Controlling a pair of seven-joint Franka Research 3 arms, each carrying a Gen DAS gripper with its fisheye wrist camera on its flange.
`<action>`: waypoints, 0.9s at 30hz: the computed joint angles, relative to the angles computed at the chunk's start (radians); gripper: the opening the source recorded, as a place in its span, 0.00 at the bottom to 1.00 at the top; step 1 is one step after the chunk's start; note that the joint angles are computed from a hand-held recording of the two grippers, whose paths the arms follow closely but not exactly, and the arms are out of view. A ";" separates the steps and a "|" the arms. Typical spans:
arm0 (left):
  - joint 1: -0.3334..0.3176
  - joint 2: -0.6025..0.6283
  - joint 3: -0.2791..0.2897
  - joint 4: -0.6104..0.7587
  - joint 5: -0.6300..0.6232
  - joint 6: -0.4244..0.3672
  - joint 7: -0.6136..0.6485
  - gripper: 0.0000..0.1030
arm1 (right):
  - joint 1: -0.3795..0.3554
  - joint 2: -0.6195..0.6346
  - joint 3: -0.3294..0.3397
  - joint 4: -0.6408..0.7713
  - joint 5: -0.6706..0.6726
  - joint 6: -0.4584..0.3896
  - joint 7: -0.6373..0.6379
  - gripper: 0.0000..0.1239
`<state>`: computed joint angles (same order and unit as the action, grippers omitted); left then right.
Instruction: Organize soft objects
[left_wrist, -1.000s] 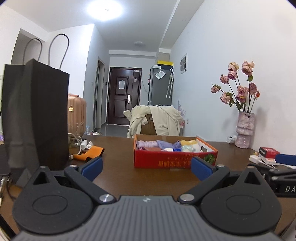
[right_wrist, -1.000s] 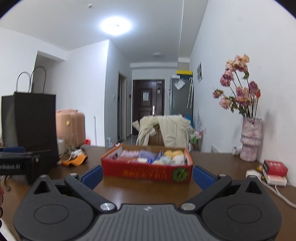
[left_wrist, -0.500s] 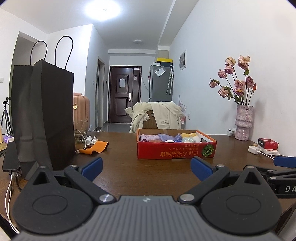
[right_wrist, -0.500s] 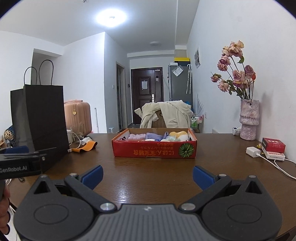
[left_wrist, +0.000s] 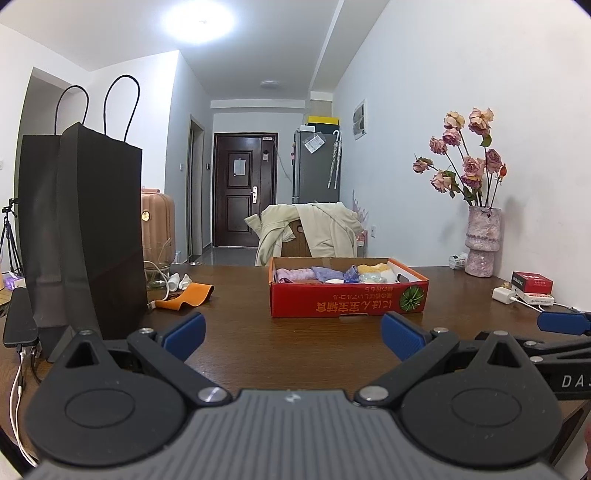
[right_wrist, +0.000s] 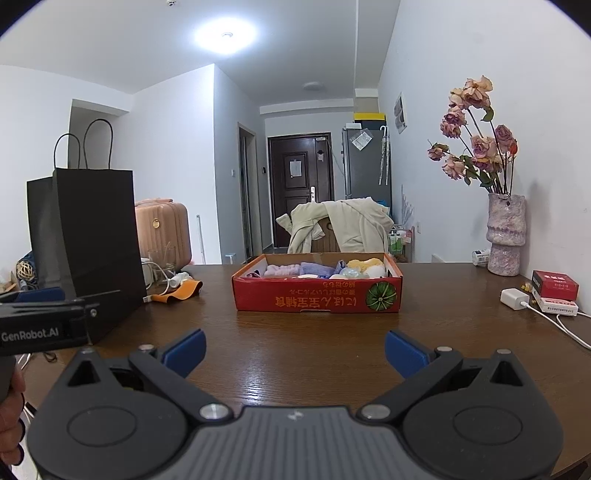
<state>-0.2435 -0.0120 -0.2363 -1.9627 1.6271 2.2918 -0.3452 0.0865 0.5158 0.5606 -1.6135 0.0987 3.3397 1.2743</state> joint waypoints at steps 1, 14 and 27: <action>0.000 -0.001 0.000 -0.001 0.001 0.000 0.000 1.00 | 0.002 0.000 -0.002 0.000 0.001 0.002 0.001 0.83; -0.002 -0.002 -0.001 -0.003 0.005 -0.005 0.000 1.00 | 0.018 -0.004 -0.026 0.002 -0.002 0.008 0.020 0.83; -0.002 -0.002 -0.001 -0.003 0.006 -0.005 0.000 1.00 | 0.035 -0.005 -0.051 0.002 -0.003 0.015 0.033 0.83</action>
